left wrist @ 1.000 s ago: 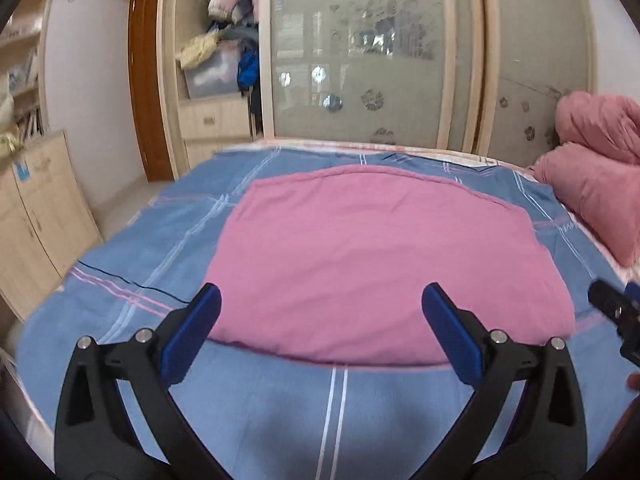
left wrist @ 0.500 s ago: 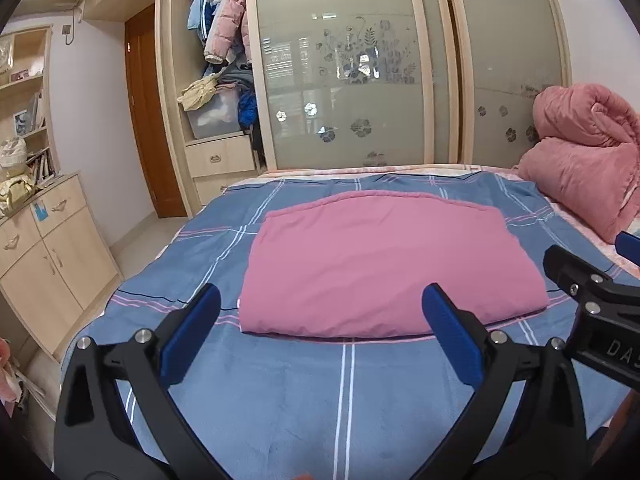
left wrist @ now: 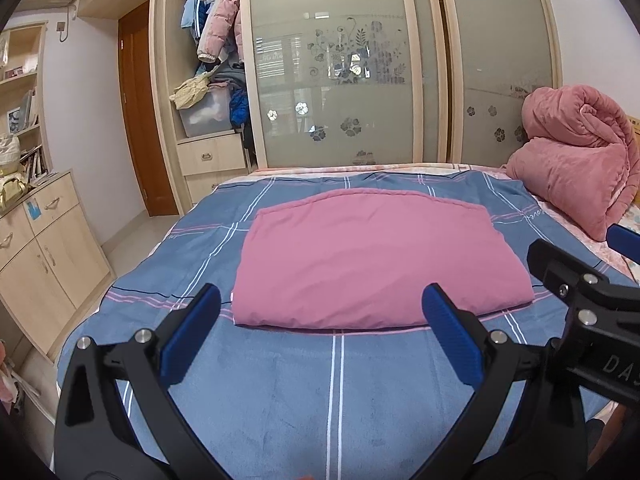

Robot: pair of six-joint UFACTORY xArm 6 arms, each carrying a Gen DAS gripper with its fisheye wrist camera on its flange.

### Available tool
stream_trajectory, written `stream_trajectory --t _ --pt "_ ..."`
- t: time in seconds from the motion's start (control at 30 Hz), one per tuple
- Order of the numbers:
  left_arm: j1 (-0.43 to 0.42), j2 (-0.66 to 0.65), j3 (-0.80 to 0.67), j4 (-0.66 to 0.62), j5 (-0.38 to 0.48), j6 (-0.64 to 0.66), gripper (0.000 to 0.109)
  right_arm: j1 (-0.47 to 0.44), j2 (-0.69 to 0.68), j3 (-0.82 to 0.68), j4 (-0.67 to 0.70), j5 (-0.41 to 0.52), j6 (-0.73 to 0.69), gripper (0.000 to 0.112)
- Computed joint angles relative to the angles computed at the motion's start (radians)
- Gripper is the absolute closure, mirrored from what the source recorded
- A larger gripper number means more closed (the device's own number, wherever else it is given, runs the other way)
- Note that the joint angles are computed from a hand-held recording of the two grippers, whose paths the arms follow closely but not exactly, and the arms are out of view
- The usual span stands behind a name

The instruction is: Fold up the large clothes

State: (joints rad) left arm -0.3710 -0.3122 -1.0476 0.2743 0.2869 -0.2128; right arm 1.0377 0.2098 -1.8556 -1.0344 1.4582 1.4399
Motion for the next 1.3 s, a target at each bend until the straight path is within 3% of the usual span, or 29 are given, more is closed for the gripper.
stream_trajectory --t 1.3 --pt "-0.013 -0.011 0.005 0.005 0.013 -0.003 0.008 0.008 0.038 -0.05 0.004 0.013 -0.011 0.011"
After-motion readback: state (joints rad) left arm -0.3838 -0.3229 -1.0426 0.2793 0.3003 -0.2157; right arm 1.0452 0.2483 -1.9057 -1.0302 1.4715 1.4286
